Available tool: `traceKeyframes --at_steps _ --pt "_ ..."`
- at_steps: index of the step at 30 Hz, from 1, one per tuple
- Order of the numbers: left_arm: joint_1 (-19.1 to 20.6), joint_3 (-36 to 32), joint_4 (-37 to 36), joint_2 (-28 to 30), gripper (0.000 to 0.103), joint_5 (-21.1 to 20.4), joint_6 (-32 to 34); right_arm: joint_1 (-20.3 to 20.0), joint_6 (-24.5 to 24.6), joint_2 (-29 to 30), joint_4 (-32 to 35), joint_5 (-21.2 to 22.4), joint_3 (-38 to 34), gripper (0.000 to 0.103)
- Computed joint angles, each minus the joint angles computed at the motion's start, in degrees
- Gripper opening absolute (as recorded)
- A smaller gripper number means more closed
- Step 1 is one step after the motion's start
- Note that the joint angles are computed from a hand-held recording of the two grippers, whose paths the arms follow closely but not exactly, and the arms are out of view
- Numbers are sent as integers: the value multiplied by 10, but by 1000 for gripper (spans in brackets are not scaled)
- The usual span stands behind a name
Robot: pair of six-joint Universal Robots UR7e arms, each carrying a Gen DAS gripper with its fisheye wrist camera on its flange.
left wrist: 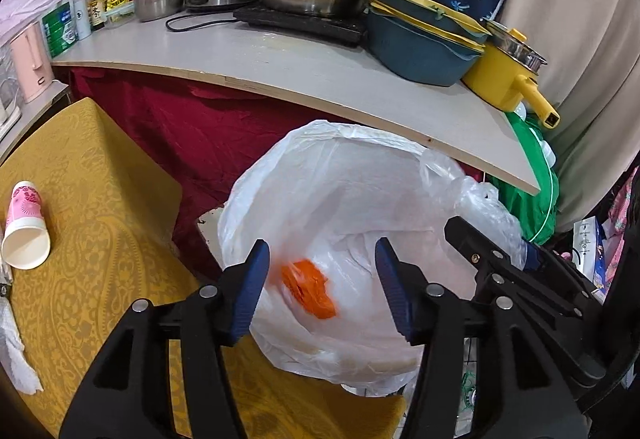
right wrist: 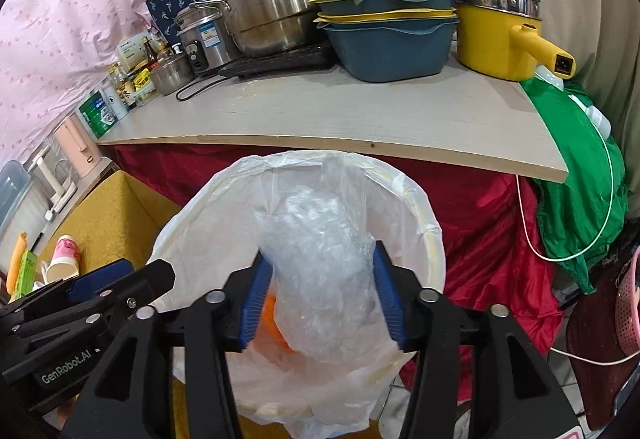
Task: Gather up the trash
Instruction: 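Carry both items over the white bin and open both tools to drop them, then return both tools to the table pile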
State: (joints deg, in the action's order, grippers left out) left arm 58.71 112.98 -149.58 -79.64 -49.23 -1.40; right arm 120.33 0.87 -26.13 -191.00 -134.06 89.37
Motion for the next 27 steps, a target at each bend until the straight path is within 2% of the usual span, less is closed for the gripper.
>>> traceKeyframes --at_steps 2,3,8,12,17,21,24,27 --pt "2 0 -5 -2 63 3 0 1 -2 4 -1 0 -5 56" --pt "2 2 -11 -2 65 6 3 1 -4 5 -2 0 -7 57" --pt "-7 17 -37 -10 65 33 28 -1 -11 5 -21 -14 -7 62" --pt "-13 31 -57 -22 65 56 38 -12 -3 4 -21 -38 -2 62" --pt "-13 48 -54 -47 65 90 21 -36 15 10 -1 -55 1 62" --pt "-13 59 -63 -58 65 118 22 -58 38 15 46 -18 -1 60" --pt "-11 63 -63 -68 65 129 18 -52 22 37 45 -39 -20 60" --pt "-10 66 -66 -74 65 137 18 -54 26 40 54 -14 -25 60"
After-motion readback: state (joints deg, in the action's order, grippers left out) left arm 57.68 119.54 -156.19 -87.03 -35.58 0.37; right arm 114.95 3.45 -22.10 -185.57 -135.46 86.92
